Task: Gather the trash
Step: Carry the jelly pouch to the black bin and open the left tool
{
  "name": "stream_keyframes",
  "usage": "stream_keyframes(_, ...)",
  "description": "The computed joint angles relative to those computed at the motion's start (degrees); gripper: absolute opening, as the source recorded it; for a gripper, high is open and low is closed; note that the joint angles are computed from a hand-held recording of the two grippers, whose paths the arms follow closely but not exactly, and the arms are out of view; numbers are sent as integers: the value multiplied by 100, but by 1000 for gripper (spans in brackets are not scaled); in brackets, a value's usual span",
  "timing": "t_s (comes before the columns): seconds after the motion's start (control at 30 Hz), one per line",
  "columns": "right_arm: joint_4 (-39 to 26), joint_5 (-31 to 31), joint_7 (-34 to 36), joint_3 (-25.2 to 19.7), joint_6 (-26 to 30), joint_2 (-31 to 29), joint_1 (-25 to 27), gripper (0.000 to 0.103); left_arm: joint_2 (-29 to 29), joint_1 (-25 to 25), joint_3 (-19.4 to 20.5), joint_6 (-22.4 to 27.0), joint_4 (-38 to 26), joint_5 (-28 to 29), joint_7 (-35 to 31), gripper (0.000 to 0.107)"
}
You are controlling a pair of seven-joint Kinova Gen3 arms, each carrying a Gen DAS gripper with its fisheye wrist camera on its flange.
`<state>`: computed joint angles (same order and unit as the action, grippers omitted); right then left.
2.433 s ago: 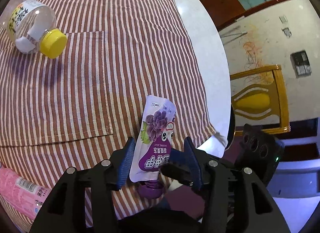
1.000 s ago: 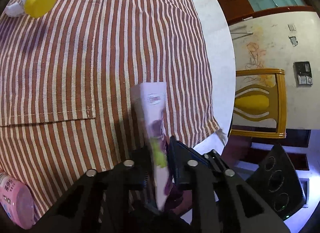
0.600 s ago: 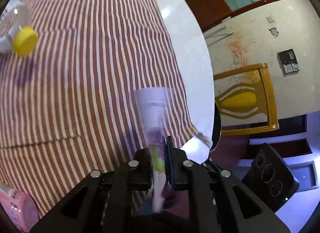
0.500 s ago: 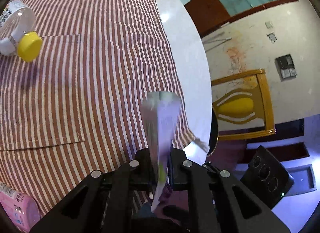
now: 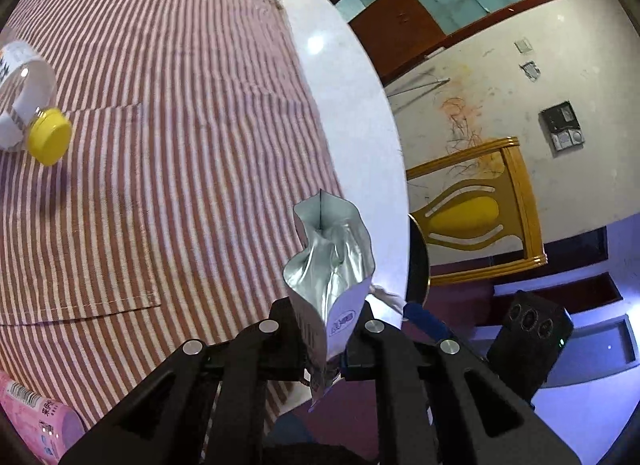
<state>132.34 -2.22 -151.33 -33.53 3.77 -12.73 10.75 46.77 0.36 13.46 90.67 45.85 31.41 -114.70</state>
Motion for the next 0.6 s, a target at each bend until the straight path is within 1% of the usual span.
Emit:
stream_keyframes(0.03,38,-107,6,-54,129,-203,148,82,0,1,30,49,-47,26,-5,10)
stream_keyframes(0.07,69,-123,-38,-51,245,-370,219,82,1,7,67,104,-100,61,-18,10)
stream_keyframes(0.1,99,-97,-174,-154,386,-556,374,82,9,31,94,157,-154,91,-17,10)
stream_keyframes(0.2,151,59,-634,-238,1084,-1258,767,82,36,193,170,300,-341,124,-102,10)
stream_keyframes(0.27,155,13,-849,-371,1551,-1755,1096,82,16,379,224,322,-349,142,-192,10)
stream_keyframes(0.33,293,197,-1217,-211,2017,-2285,1069,82,41,623,295,373,-407,166,-297,10)
stream_keyframes(0.37,315,232,-1352,-202,2250,-2551,1046,82,72,749,329,398,-453,186,-332,10)
stream_keyframes(0.43,410,203,-1559,-189,2716,-3068,1116,82,168,1098,427,412,-517,252,-397,10)
stream_keyframes(0.47,377,140,-1630,-256,2949,-3260,1147,82,225,1256,454,425,-556,276,-396,10)
stream_keyframes(0.53,386,5,-1627,-203,3415,-3707,1171,82,344,1634,481,398,-616,279,-355,10)
stream_keyframes(0.6,327,-80,-1747,-242,3751,-3946,1241,82,450,2008,478,318,-646,226,-327,10)
